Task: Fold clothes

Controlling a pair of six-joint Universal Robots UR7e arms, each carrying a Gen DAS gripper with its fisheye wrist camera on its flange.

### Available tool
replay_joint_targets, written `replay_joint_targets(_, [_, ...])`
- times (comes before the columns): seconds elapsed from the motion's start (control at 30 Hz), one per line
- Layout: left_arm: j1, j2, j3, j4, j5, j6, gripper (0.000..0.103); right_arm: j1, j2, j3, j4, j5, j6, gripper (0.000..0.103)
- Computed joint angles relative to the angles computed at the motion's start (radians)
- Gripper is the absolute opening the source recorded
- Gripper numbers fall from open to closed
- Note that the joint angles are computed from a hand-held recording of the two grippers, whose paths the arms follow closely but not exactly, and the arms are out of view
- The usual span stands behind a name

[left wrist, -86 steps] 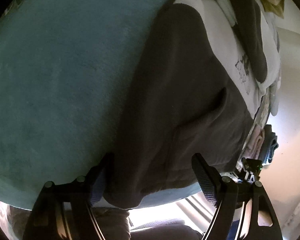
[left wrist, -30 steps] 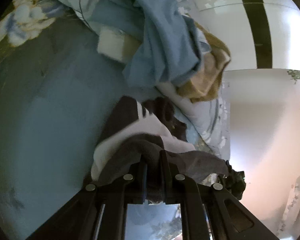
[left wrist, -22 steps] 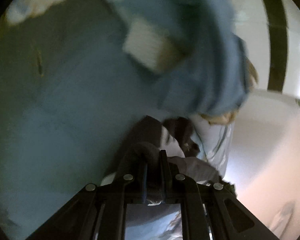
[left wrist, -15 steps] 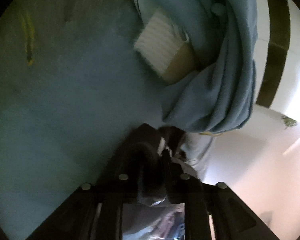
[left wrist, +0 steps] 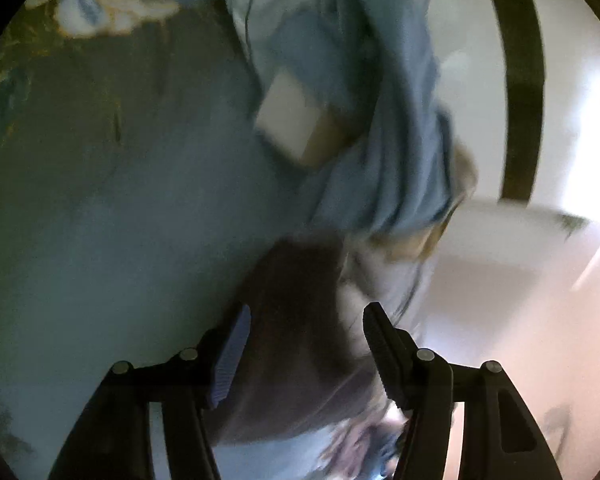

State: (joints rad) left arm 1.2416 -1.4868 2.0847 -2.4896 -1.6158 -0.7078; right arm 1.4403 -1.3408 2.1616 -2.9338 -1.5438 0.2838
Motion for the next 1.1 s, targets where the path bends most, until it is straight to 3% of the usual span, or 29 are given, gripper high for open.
replay_joint_targets(0.1, [-0.035, 0.009, 0.012, 0.03, 0.037, 0.002, 0.063, -0.027, -0.051, 0.056, 0.029, 0.001, -0.033, 0.049])
replay_joint_targets(0.2, [-0.096, 0.031, -0.002, 0.082, 0.137, 0.021, 0.063, -0.057, -0.1, 0.116, 0.053, -0.002, -0.061, 0.049])
replay_joint_targets(0.27, [-0.145, 0.058, -0.025, 0.157, 0.268, 0.041, 0.063, -0.075, -0.129, 0.152, 0.07, -0.013, -0.075, 0.049])
replay_joint_targets(0.43, [-0.179, 0.11, -0.037, 0.306, 0.494, 0.006, 0.063, -0.122, -0.195, 0.224, 0.074, -0.034, -0.086, 0.049])
replay_joint_targets(0.57, [-0.173, -0.005, 0.098, 0.144, 0.447, -0.068, 0.063, -0.169, -0.263, 0.286, 0.075, 0.009, -0.105, 0.051])
replay_joint_targets(0.67, [-0.199, -0.114, 0.217, 0.051, 0.403, -0.17, 0.063, -0.215, -0.318, 0.363, 0.036, 0.065, -0.143, 0.064])
replay_joint_targets(0.77, [-0.22, -0.195, 0.338, -0.048, 0.352, -0.329, 0.064, -0.26, -0.342, 0.429, -0.01, 0.137, -0.169, 0.071])
replay_joint_targets(0.87, [-0.242, -0.206, 0.429, -0.138, 0.305, -0.461, 0.065, -0.286, -0.314, 0.48, -0.101, 0.207, -0.18, 0.08])
replay_joint_targets(0.97, [-0.232, -0.152, 0.439, -0.178, 0.241, -0.473, 0.065, -0.288, -0.24, 0.491, -0.191, 0.242, -0.162, 0.08])
replay_joint_targets(1.1, [-0.252, -0.088, 0.44, -0.232, 0.274, -0.475, 0.067, -0.285, -0.141, 0.491, -0.323, 0.291, -0.13, 0.08])
